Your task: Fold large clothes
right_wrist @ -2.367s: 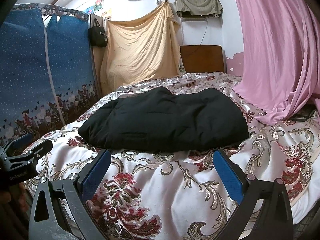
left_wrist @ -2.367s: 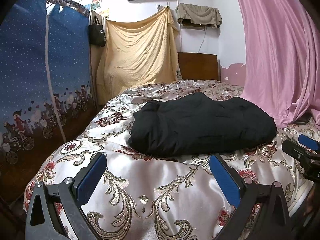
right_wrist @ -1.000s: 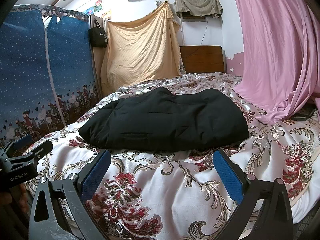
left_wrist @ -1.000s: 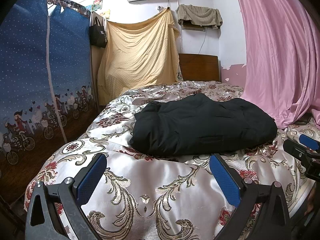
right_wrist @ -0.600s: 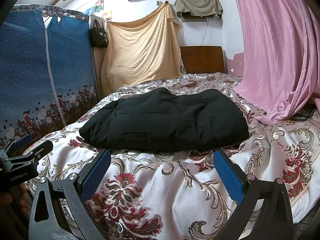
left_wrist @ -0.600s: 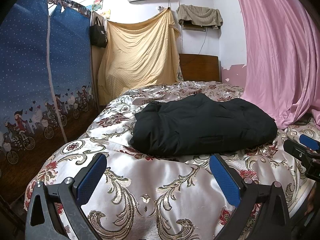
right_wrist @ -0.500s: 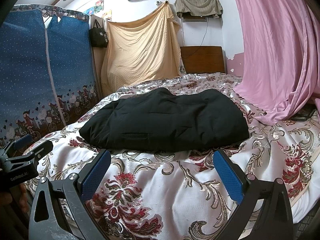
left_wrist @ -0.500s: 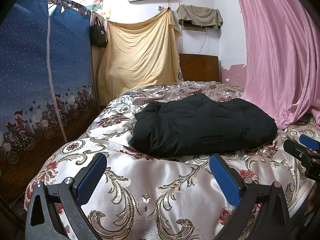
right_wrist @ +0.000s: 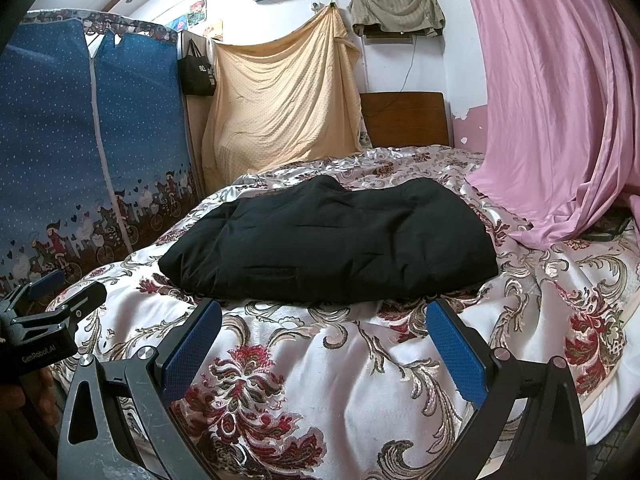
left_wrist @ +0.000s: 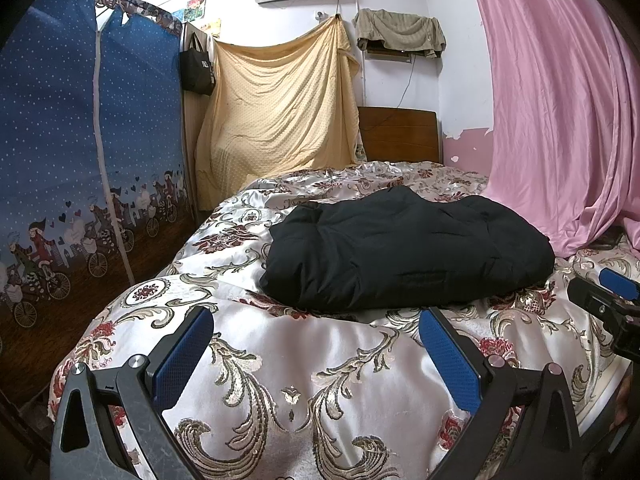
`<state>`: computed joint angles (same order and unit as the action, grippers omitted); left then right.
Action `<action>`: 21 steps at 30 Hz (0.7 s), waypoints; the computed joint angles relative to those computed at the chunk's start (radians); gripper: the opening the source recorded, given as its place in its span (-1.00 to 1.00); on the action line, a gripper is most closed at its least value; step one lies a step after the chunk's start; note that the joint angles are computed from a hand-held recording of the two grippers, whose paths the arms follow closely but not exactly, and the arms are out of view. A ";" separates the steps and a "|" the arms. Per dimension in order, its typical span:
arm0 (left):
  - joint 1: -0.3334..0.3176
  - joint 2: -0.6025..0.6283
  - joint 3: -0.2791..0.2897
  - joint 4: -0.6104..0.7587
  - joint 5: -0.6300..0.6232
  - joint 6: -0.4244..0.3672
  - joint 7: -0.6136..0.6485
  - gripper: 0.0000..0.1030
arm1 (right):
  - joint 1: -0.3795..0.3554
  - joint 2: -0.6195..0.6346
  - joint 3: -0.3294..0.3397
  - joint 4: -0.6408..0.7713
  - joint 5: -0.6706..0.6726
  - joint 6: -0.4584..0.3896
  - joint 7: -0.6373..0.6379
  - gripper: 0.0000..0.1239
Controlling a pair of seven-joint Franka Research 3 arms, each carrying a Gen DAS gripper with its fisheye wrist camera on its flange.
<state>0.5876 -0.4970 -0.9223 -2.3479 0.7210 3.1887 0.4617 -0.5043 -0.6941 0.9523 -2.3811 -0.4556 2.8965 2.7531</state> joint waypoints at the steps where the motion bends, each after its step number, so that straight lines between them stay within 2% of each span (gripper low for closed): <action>1: -0.002 0.001 0.002 0.000 0.001 -0.001 0.001 1.00 | 0.000 0.001 -0.001 0.000 -0.001 0.001 0.000 0.62; 12: -0.019 0.007 0.016 -0.006 0.000 0.006 -0.005 1.00 | 0.003 0.003 -0.001 0.001 -0.006 -0.003 0.007 0.62; 16: 0.010 -0.062 -0.021 -0.010 -0.008 -0.057 -0.064 1.00 | 0.004 0.004 -0.003 0.001 -0.008 -0.003 0.007 0.62; 21: -0.002 -0.045 -0.010 -0.009 0.026 -0.026 -0.074 1.00 | 0.008 0.005 -0.002 0.000 -0.010 -0.004 0.010 0.62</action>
<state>0.5851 -0.5417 -0.9324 -2.3564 0.7473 3.1630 0.3879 -0.4963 -0.6895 0.9499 -2.3809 -0.4660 2.8922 2.7630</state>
